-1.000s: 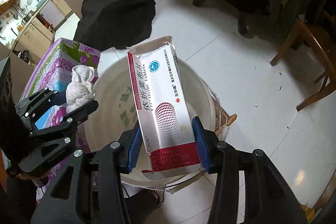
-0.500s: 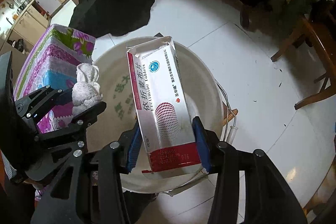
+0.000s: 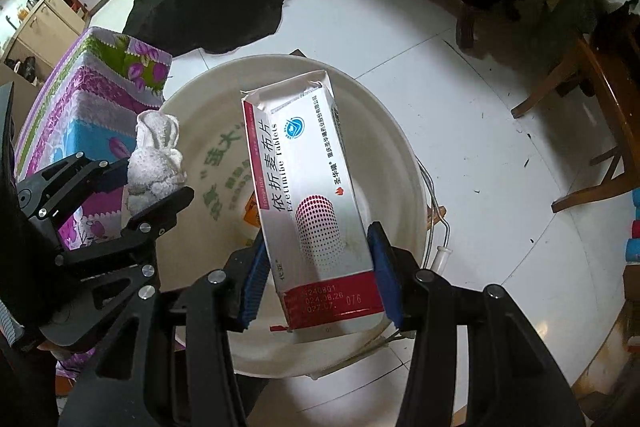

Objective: Collect trash
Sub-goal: 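Open the right tool to drop the medicine box into the bucket, then open the left tool to drop the towel into the bucket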

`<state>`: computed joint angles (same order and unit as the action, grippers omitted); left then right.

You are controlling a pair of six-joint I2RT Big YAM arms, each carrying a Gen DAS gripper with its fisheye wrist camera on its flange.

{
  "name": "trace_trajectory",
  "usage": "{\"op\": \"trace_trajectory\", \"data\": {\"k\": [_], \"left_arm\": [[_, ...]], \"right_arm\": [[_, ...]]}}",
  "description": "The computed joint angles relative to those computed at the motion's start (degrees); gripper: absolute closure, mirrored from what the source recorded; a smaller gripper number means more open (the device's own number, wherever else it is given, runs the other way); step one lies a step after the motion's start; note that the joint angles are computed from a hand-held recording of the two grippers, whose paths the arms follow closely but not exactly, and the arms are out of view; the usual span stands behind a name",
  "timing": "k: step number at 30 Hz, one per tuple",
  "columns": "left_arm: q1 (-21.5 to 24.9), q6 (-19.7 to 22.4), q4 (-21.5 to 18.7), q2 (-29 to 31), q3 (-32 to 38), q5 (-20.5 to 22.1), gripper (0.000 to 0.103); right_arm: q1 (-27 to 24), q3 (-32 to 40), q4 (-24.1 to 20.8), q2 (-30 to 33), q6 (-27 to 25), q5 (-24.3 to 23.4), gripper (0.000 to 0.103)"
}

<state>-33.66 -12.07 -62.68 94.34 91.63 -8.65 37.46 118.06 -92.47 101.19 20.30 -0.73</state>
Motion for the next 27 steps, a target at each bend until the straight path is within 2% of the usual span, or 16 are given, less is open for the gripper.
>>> {"op": "trace_trajectory", "data": {"k": [9,18,27], "left_arm": [[0.21,-0.71,0.37,0.04,-0.14,-0.87,0.057],[0.48,-1.11,0.90,-0.38,-0.58,-0.40,0.056],[0.28,-1.81,2.79,-0.76,-0.98,0.98,0.056]], "right_arm": [[0.32,1.56,-1.00,1.19,0.90,1.05,0.054],[0.47,-0.09,0.19,0.13,0.88,1.38,0.054],[0.53,-3.83,2.72,-3.47,3.77,2.60,0.054]]}}
